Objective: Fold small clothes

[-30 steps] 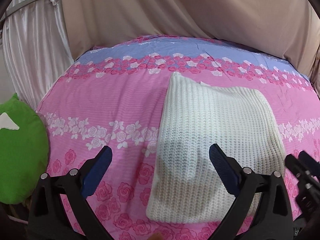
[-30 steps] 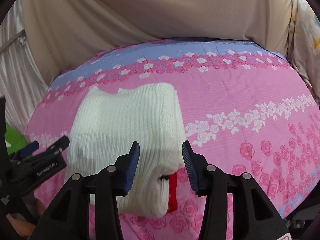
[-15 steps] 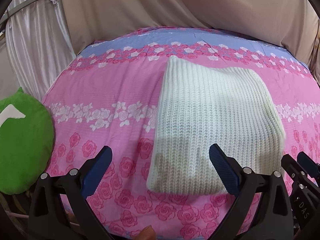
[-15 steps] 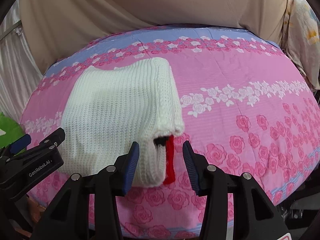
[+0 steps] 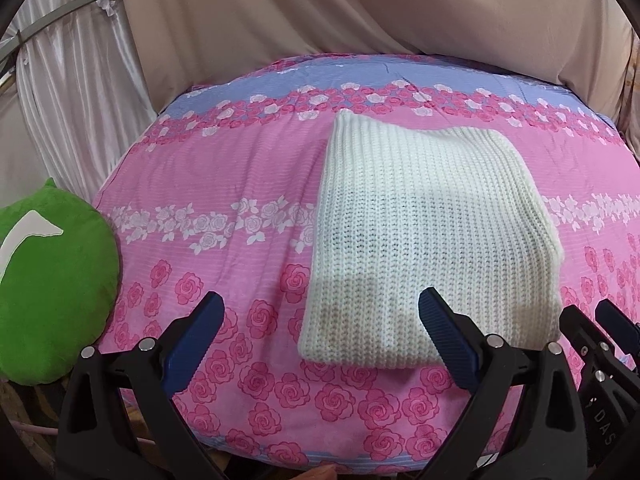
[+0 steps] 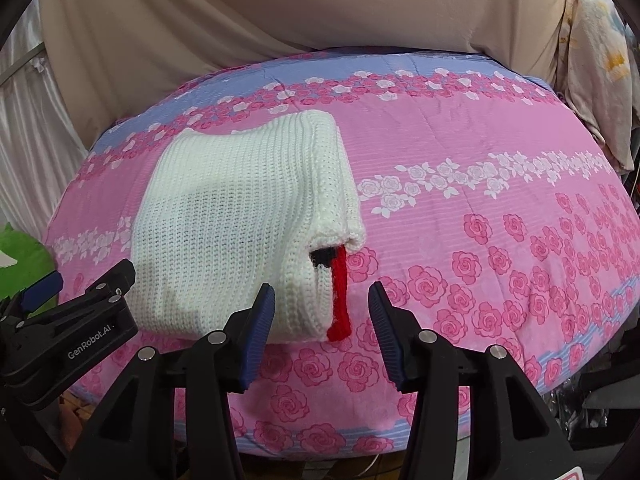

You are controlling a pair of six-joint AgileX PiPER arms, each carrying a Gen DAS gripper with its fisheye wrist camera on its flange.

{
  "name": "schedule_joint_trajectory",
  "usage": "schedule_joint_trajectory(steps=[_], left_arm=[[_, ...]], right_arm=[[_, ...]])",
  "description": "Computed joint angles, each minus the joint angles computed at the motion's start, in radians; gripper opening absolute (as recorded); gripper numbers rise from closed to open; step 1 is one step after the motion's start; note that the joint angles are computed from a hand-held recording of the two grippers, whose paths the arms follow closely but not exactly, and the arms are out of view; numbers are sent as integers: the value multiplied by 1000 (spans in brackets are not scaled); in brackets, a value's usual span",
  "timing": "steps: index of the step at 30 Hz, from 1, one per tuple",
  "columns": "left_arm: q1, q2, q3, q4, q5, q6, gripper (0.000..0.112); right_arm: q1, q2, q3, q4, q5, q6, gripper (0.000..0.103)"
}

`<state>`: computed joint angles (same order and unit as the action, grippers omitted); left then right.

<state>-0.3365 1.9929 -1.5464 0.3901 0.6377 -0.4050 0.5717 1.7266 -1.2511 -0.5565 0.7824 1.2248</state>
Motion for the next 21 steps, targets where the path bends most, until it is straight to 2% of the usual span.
schedule_joint_trajectory(steps=[21], left_arm=[[11,-5,-3,-31,6,37,96]], right_arm=[[25,5,-18,-16,16,23,48]])
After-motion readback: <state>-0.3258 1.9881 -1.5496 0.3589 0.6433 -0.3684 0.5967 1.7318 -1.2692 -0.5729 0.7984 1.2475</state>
